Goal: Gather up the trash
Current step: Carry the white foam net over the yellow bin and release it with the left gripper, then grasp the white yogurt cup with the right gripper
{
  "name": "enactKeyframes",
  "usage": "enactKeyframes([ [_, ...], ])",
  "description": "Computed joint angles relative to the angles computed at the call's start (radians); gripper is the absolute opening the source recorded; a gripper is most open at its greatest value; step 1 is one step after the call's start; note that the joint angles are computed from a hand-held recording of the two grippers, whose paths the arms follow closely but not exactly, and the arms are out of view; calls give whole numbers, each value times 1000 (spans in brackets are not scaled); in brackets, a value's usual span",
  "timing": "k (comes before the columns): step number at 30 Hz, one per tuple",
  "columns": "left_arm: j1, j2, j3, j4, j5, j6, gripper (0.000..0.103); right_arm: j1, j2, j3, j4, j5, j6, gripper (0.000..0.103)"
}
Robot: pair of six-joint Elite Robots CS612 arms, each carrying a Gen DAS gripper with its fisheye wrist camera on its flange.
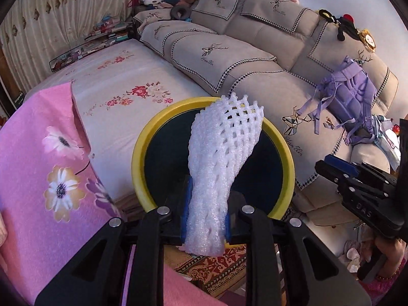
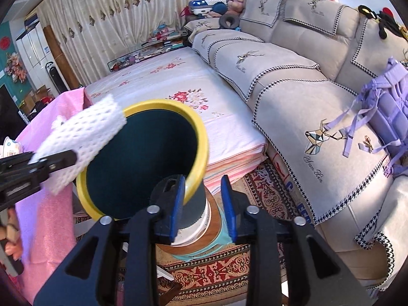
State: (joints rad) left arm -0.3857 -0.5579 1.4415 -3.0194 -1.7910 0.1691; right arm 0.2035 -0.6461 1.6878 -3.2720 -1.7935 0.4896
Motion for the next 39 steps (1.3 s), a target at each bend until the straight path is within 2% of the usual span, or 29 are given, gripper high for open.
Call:
enactKeyframes([
  [3, -16, 29, -45, 18, 33, -1, 32, -8, 1, 9, -6, 4, 9, 29],
  [6, -26, 53, -77, 29, 54, -2, 48, -12, 2, 10, 0, 7, 14, 29],
  [8, -29, 62, -90, 31, 61, -5, 68, -12, 3, 12, 2, 6, 18, 29],
  [10, -26, 58, -81, 20, 63, -9, 73, -11, 2, 12, 6, 6, 22, 29],
  [12, -26, 56, -80, 23, 64, -22, 74, -10, 2, 13, 4, 4, 21, 29],
  [15, -12, 21, -27, -18, 50, -43, 79, -5, 0, 12, 0, 1, 17, 29],
  [20, 18, -70, 132, -190, 32, -69, 93, 7, -1, 5, -8, 7, 6, 30],
  [26, 76, -169, 329, -392, 28, -108, 95, 43, 7, -39, -18, 50, -39, 30],
  [33, 147, -252, 525, -606, 161, -133, 97, 114, 35, -154, 0, 124, -153, 31],
  [39, 227, -283, 621, -701, 259, -195, 97, 175, 78, -280, 55, 221, -236, 34],
])
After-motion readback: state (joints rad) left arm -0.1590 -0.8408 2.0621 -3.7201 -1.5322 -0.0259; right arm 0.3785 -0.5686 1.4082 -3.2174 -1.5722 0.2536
